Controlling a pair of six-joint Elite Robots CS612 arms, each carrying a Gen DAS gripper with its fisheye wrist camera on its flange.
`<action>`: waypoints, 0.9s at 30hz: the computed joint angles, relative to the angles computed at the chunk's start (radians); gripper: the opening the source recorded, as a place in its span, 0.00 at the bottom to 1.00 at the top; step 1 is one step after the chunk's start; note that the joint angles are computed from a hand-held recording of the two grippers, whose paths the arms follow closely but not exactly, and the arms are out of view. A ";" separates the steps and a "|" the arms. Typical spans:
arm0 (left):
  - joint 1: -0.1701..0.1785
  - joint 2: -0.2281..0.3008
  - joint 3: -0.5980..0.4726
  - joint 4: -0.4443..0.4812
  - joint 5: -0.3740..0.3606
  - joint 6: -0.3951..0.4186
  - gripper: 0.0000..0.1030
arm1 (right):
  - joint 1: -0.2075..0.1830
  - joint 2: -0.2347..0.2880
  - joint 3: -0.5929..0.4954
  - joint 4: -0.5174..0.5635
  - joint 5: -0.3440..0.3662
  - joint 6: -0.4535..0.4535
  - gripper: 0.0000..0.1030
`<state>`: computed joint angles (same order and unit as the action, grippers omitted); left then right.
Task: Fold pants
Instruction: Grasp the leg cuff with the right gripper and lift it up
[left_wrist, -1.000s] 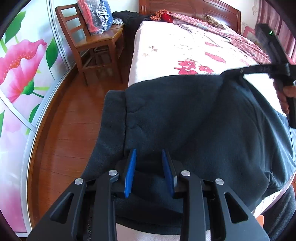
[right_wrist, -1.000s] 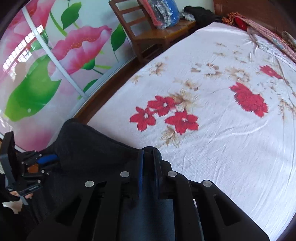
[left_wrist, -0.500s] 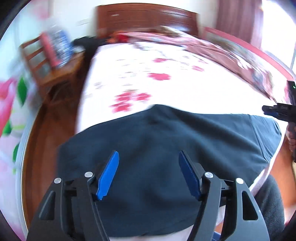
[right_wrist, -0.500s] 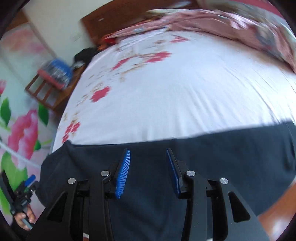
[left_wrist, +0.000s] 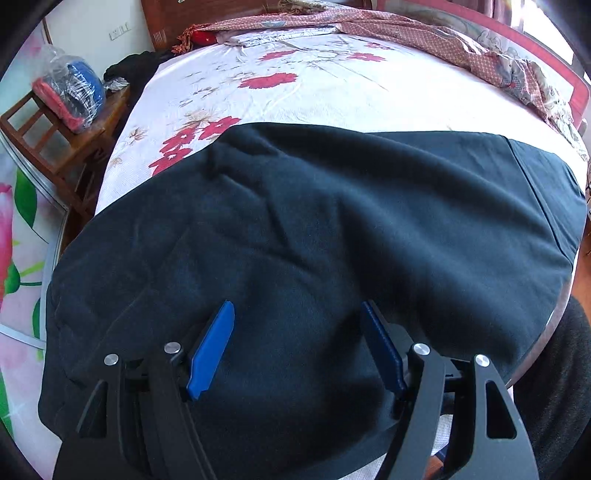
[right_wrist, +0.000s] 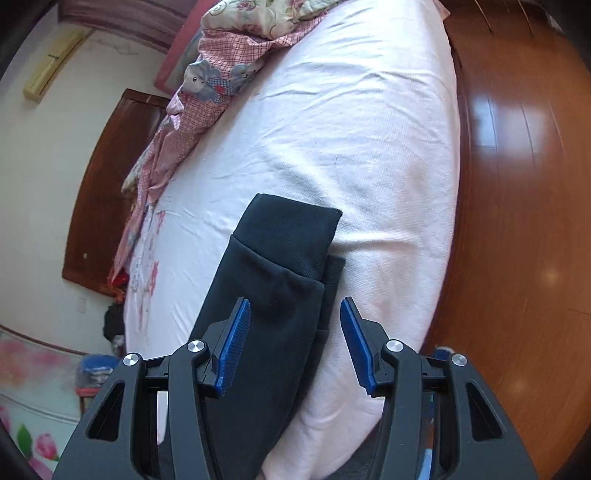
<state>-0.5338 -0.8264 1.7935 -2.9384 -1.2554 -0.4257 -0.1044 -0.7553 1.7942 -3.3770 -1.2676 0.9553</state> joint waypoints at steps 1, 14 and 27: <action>-0.002 -0.001 -0.001 0.006 0.006 -0.001 0.69 | -0.004 0.015 -0.010 -0.025 0.019 0.019 0.49; 0.009 -0.021 0.002 0.040 -0.020 -0.066 0.72 | 0.012 0.028 -0.049 -0.019 -0.076 0.014 0.11; 0.026 -0.019 0.061 -0.041 -0.030 -0.081 0.77 | 0.035 0.009 -0.042 0.099 -0.213 0.018 0.10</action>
